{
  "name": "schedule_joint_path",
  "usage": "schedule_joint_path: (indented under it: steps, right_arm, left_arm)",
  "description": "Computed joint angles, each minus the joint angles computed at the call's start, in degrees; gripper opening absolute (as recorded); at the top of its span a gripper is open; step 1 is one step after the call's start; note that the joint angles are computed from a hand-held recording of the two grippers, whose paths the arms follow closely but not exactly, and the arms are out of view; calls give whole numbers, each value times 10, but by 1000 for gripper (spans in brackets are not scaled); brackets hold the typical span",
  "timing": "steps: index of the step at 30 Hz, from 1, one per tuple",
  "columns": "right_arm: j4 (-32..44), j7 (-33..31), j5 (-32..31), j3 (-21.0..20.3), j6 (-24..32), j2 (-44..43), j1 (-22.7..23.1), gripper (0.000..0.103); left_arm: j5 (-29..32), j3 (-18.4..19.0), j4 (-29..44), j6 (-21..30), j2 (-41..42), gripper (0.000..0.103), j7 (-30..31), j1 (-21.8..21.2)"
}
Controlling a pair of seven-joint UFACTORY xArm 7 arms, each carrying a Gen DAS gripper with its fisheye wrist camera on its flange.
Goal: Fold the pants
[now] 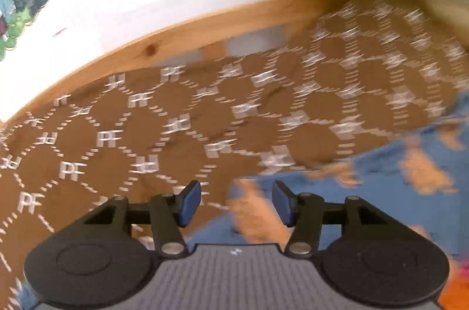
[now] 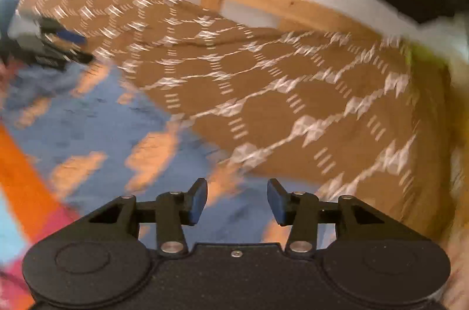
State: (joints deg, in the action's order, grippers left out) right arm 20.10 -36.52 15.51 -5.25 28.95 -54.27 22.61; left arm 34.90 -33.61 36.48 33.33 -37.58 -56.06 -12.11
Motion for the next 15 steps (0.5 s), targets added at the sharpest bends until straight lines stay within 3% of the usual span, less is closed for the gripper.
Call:
schedule_joint_path:
  steps: [2, 4, 7, 10, 11, 12, 14, 15]
  right_arm:
    - [-19, 14, 22, -1, 29, -9, 22, 48]
    - [-33, 10, 38, 7, 0, 18, 48, 48]
    - [-32, -4, 33, 10, -70, 58, 54, 47]
    - [4, 8, 18, -10, -108, 108, 8, 31]
    - [17, 16, 12, -14, -121, 127, -13, 11]
    - [27, 23, 6, -18, -130, 136, -34, 3]
    - [38, 35, 2, -34, -140, 143, -60, 0]
    - [39, 46, 3, -34, -140, 139, -70, 0]
  left_arm:
    - [-30, 5, -9, -32, 7, 60, -9, -33]
    - [-57, 8, -9, -64, 42, 61, 0, -62]
    - [-51, -24, 0, -27, 79, 61, -22, -58]
    - [-44, 0, -45, -15, 36, 67, -21, -87]
    - [-62, 23, -65, -5, 10, 70, -8, -109]
    - [-82, 41, -83, 6, -18, 78, 0, -129]
    - [-122, 71, -107, 48, -70, 79, 22, -153]
    - [-136, 81, -112, 77, -90, 75, 33, -155]
